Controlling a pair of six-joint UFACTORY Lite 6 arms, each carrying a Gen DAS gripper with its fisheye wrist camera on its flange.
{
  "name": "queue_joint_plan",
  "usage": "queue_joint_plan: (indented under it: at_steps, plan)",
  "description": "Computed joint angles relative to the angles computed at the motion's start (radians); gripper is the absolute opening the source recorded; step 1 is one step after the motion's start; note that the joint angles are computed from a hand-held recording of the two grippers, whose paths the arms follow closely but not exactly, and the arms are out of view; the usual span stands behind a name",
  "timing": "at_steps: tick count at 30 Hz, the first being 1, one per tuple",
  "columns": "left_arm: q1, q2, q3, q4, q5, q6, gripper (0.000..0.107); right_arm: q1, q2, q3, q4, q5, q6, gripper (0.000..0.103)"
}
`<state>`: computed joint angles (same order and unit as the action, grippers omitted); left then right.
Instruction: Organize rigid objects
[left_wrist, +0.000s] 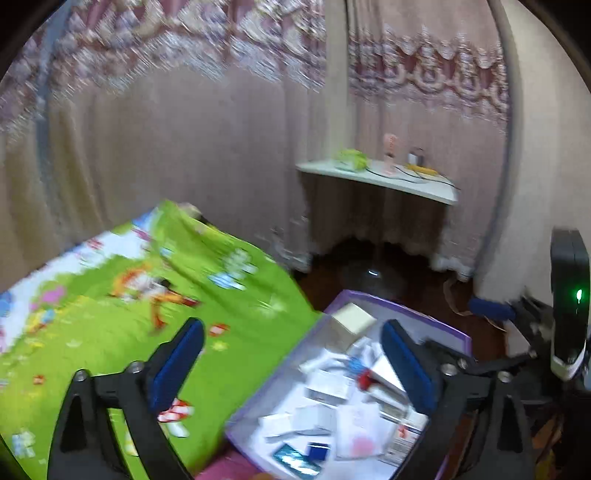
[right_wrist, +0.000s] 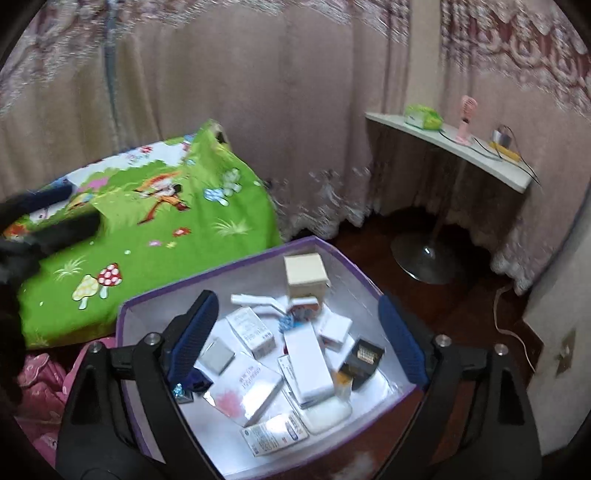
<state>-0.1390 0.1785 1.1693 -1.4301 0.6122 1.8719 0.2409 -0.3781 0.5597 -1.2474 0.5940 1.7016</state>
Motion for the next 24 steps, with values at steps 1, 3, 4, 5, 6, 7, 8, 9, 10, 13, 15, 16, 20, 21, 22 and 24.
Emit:
queue_joint_plan:
  at_steps: [1,3,4,5,6,7,8,9,10,13,15,16,20,21,22,24]
  plan:
    - [-0.005,-0.037,-0.029,-0.032,-0.059,0.028,0.103,-0.002,-0.009,0.0,0.036,-0.01,-0.038,0.091]
    - [-0.007,-0.053,-0.039,0.017,-0.076,-0.001,0.103,-0.004,0.01,0.028,0.127,-0.016,-0.134,0.092]
    - [-0.003,-0.036,-0.018,0.096,-0.05,-0.062,0.103,0.005,0.031,0.042,0.165,0.0,-0.163,0.092]
    - [-0.003,0.001,0.019,0.201,-0.01,-0.14,0.103,0.007,0.059,0.061,0.203,0.011,-0.199,0.092]
    - [-0.012,0.029,0.039,0.274,-0.001,-0.198,0.103,0.002,0.09,0.079,0.258,0.019,-0.253,0.092]
    - [-0.028,0.051,0.046,0.33,-0.018,-0.237,0.103,-0.008,0.131,0.103,0.324,0.028,-0.317,0.092]
    - [-0.041,0.063,0.045,0.358,-0.041,-0.252,0.103,-0.017,0.16,0.119,0.36,0.035,-0.349,0.092]
    - [-0.053,0.076,0.04,0.382,-0.065,-0.262,0.103,-0.022,0.172,0.122,0.383,0.039,-0.361,0.092]
    - [-0.058,0.083,0.036,0.394,-0.076,-0.267,0.103,-0.034,0.169,0.108,0.398,0.026,-0.371,0.092]
    - [-0.062,0.116,0.051,0.443,-0.068,-0.307,0.103,-0.066,0.156,0.078,0.436,-0.005,-0.391,0.092]
    - [-0.066,0.131,0.058,0.453,-0.071,-0.316,0.103,-0.07,0.15,0.074,0.443,-0.007,-0.397,0.092]
    - [-0.065,0.136,0.059,0.45,-0.073,-0.313,0.103,-0.066,0.152,0.076,0.44,-0.006,-0.393,0.092]
    - [-0.068,0.142,0.062,0.458,-0.075,-0.325,0.103,-0.051,0.173,0.089,0.427,-0.016,-0.376,0.092]
    - [-0.069,0.143,0.061,0.461,-0.077,-0.326,0.103,-0.051,0.182,0.091,0.421,-0.024,-0.372,0.092]
    - [-0.069,0.144,0.062,0.461,-0.078,-0.324,0.103,-0.045,0.188,0.091,0.412,-0.027,-0.36,0.092]
    - [-0.066,0.143,0.06,0.462,-0.077,-0.319,0.103,-0.036,0.199,0.092,0.402,-0.027,-0.338,0.092]
